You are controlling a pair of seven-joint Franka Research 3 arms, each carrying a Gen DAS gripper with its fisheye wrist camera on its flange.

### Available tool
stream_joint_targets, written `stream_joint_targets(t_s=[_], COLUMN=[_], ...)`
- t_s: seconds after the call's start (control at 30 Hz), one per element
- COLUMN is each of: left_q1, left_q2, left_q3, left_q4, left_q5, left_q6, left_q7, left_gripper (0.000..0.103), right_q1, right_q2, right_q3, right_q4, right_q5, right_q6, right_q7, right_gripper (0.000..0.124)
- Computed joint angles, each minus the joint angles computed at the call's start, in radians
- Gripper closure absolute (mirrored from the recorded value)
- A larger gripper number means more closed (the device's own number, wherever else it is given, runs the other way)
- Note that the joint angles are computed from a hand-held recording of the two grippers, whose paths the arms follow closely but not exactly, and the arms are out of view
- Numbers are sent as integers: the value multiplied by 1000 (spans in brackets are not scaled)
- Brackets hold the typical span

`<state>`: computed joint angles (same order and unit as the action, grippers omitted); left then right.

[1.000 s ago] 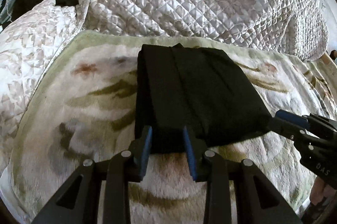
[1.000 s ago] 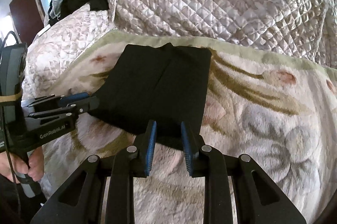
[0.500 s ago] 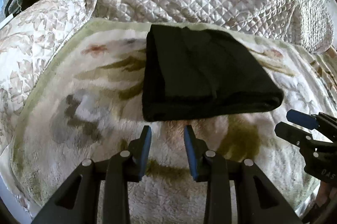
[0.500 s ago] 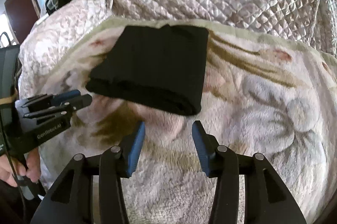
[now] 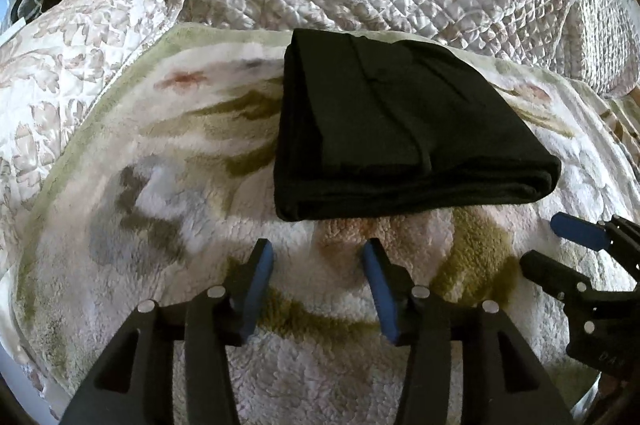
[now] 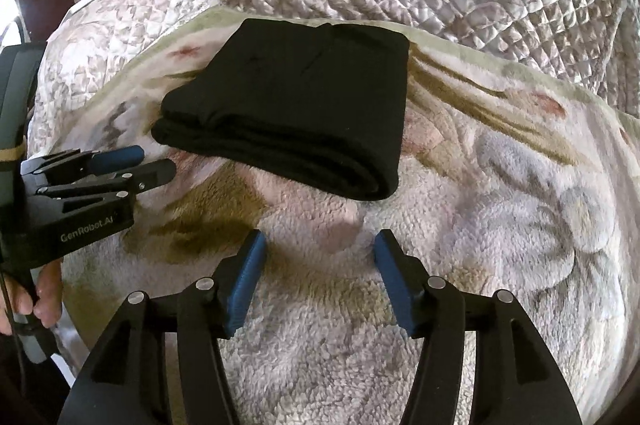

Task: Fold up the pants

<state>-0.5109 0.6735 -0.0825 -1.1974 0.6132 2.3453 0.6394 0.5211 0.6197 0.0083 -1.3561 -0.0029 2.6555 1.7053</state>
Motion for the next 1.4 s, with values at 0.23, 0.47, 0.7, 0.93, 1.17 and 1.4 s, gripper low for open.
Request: stream_joint_targets(t_s=[0.23,0.47,0.7,0.93,1.17,1.4], left_q1=[-5,-6,-6,-7,-8,-5], left_q2=[3,5,5,6,6,5], left_q3=[5,5,5,5,5,3], left_q4=[4,8,8,10,10,8], left_q5=[12,16,17,17,17,14], left_q6=[-10,-16,-15,-16,-18,-12], left_q7=[-1,3,2,3,2,8], left_gripper=[47,45,44,43,42,42], right_q1=[10,12,10,18,40,59], right_q2=[-2,-1,0,-1,-2,-4], right_q3=[-11,-15,-13,-25,-50,-73], right_q4=[-17,-21,-21,-25,-31,-37], right_q5=[-14,-18,-16,-26,-59,-97], right_q6=[34,49,51,63,72,81], right_q7=[8,10,5,19,63,115], right_gripper=[63,59,58,57,56,54])
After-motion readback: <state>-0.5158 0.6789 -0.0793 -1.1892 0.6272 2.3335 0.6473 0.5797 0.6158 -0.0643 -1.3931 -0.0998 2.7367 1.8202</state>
